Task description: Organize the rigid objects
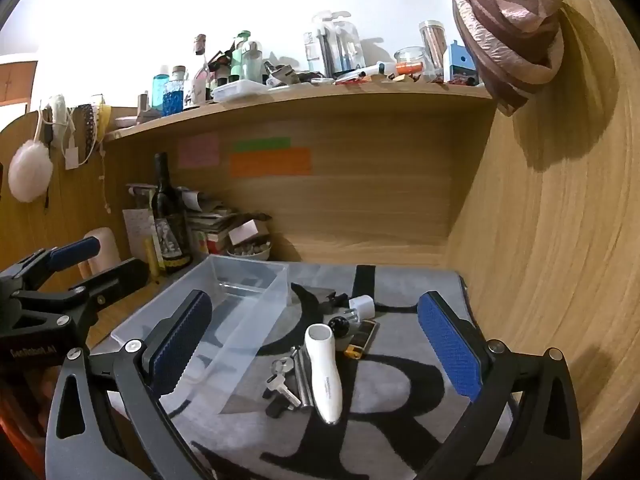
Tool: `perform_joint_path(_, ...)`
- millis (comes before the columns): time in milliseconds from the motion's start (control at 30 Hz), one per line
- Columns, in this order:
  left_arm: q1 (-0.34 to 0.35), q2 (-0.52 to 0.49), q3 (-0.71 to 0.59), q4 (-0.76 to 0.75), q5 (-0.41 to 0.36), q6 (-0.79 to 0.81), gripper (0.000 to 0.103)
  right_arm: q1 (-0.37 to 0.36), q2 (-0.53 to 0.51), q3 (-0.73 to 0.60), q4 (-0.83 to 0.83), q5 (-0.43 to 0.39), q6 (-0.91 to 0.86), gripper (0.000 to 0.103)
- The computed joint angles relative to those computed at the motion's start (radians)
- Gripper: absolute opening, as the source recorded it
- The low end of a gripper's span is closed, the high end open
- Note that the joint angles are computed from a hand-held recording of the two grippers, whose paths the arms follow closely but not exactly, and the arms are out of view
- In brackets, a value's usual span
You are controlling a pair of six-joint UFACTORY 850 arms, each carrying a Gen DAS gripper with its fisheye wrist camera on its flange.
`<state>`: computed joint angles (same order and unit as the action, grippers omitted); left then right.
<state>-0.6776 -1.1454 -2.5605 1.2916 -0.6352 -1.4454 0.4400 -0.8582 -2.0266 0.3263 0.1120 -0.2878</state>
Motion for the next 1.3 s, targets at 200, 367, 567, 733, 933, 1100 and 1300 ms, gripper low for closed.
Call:
perform_joint_path(200, 0.008, 0.012, 0.017, -0.023, 0.02, -0.015, 0.103, 0.001, -0.006, -0.013, 0.089, -0.009, -0.096, 0.103)
perform_joint_path(367, 0.016, 0.025, 0.038, -0.029, 0.032, -0.02, 0.103, 0.003, -0.012, -0.017, 0.087, -0.006, -0.091, 0.103)
perform_joint_path(567, 0.012, 0.004, 0.011, -0.024, 0.025, -0.018, 0.103, 0.005, -0.016, -0.022, 0.086, -0.012, -0.09, 0.103)
perform_joint_path(733, 0.012, -0.005, -0.002, -0.028, 0.022, -0.005, 0.103, 0.005, -0.017, -0.029, 0.127, -0.02, -0.13, 0.103)
perform_joint_path(933, 0.01, -0.037, -0.061, -0.065, 0.012, 0.043, 0.103, 0.006, -0.021, -0.032, 0.144, -0.02, -0.149, 0.103)
perform_joint_path(1100, 0.01, -0.038, -0.062, -0.064, 0.012, 0.041, 0.103, 0.006, -0.021, -0.035, 0.152, -0.023, -0.159, 0.103)
perform_joint_path(1300, 0.01, -0.039, -0.066, -0.069, 0.012, 0.048, 0.103, 0.006, -0.023, -0.037, 0.161, -0.024, -0.168, 0.103)
